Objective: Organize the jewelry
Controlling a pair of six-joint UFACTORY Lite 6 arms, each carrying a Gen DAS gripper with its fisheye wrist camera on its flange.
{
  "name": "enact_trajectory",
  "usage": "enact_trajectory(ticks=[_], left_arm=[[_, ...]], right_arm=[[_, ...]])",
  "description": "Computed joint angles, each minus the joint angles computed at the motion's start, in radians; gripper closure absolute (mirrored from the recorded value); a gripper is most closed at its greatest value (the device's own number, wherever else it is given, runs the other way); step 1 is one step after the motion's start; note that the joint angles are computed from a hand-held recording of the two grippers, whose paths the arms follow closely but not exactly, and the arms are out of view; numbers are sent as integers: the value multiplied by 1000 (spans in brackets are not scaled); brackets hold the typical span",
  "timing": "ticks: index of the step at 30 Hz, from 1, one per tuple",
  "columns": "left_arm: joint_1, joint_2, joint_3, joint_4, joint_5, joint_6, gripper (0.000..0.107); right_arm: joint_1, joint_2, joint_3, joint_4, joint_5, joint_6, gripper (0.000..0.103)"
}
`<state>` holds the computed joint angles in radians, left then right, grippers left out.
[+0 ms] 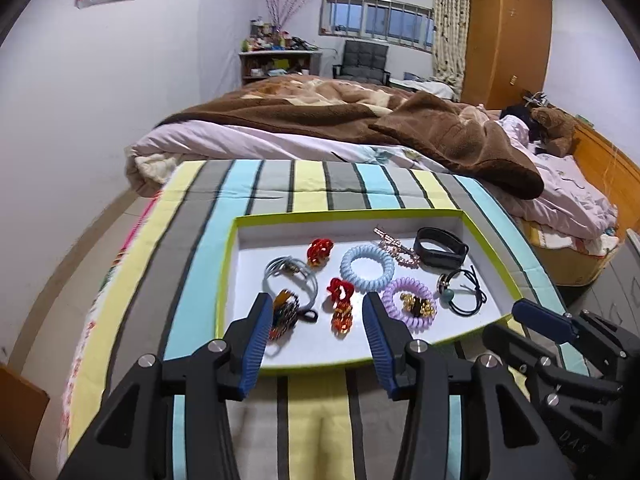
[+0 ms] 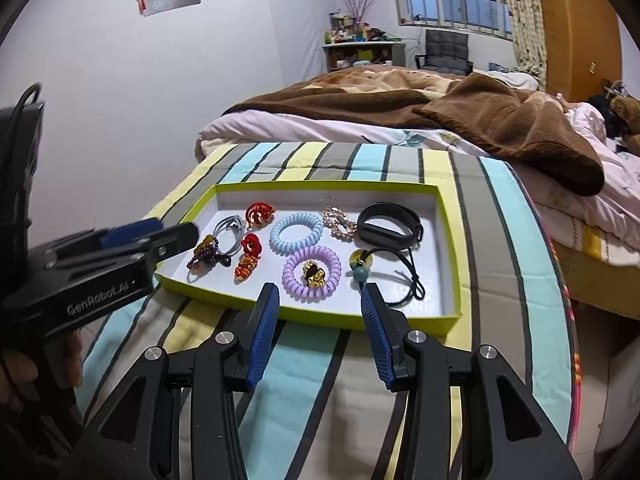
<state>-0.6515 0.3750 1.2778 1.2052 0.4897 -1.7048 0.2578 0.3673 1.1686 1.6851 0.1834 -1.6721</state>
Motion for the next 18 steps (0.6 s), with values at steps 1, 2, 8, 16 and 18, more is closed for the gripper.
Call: enact_trajectory(ticks=[1, 2, 8, 16, 18], left_arm=[[-17, -11, -16, 17, 16, -29, 58], [-31, -23, -31, 27, 23, -49, 58], [-95, -69, -101, 62, 67, -148, 58], [-149, -88, -135, 70, 108, -198, 59], [-156, -90, -137, 62, 113, -196, 59]], right_arm=[[-1, -15, -18, 32, -1, -25, 59], [-4, -34, -42, 75, 0, -63, 59], [1, -115, -134, 275, -10, -254, 59], [13, -169, -193, 389, -18, -363, 59], [14, -173, -198, 416, -18, -387, 59]])
